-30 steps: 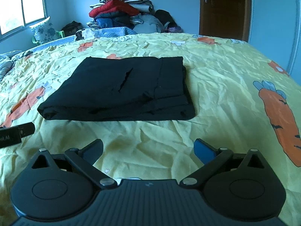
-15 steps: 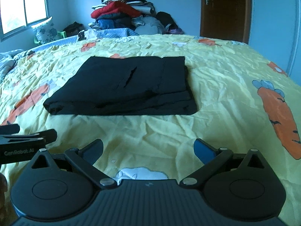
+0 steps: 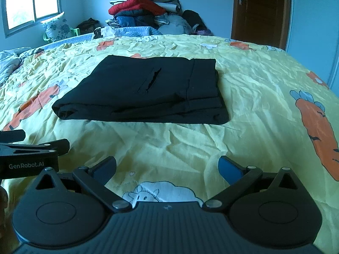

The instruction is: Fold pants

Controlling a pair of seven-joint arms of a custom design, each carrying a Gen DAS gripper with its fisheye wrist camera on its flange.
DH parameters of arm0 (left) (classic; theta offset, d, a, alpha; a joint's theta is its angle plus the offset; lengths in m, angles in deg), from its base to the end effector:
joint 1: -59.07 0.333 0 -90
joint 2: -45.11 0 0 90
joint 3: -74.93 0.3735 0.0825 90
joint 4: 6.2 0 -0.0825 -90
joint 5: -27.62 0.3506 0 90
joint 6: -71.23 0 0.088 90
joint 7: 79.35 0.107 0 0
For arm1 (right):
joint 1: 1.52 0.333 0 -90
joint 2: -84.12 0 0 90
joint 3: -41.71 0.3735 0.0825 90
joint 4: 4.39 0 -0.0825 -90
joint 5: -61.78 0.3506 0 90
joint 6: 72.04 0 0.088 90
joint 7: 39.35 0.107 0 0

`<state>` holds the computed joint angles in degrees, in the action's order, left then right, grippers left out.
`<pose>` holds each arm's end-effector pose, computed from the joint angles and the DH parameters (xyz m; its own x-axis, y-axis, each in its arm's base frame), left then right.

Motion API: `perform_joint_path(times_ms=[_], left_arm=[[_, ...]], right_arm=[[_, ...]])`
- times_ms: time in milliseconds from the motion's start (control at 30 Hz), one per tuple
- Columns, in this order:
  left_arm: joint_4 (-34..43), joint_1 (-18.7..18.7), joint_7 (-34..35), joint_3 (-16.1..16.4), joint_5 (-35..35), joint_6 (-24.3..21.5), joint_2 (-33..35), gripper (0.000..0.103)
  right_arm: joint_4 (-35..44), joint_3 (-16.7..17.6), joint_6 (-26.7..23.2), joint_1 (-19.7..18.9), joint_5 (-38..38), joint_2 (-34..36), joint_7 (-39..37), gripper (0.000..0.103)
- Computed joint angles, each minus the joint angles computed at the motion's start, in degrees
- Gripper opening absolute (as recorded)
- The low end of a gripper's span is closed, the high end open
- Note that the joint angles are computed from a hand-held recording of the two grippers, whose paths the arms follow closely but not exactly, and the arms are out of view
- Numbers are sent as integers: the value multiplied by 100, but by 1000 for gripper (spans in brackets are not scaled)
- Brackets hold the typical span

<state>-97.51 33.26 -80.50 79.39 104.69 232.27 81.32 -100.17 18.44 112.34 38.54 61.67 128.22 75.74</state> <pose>0.6528 -0.3192 0.3659 0.0228 -0.9982 -0.0561 -0.6192 0.0299 -0.7846 0.6858 0.2937 0.3452 0.1065 -0.9932 -0.0475 -0.6575 -0.0345 -0.7527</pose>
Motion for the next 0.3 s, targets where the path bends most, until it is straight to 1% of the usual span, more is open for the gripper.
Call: perform_joint_path(times_ms=[67, 133, 200, 267, 300], left_arm=[[6, -41, -73, 39, 73, -37, 1, 103], [7, -117, -249, 101, 302, -127, -5, 103], [-3, -128, -384, 83, 506, -214, -21, 103], [-12, -75, -434, 7, 610, -283, -44, 103], [-27, -16, -453, -37, 641, -251, -62, 103]], right_arm=[[2, 3, -2, -3, 4, 2, -4, 103], [2, 13, -9, -7, 7, -3, -4, 103], [-6, 31, 4, -20, -5, -8, -25, 103], [-22, 149, 65, -110, -36, -33, -92, 103], [-52, 321, 183, -240, -84, -65, -194, 103]])
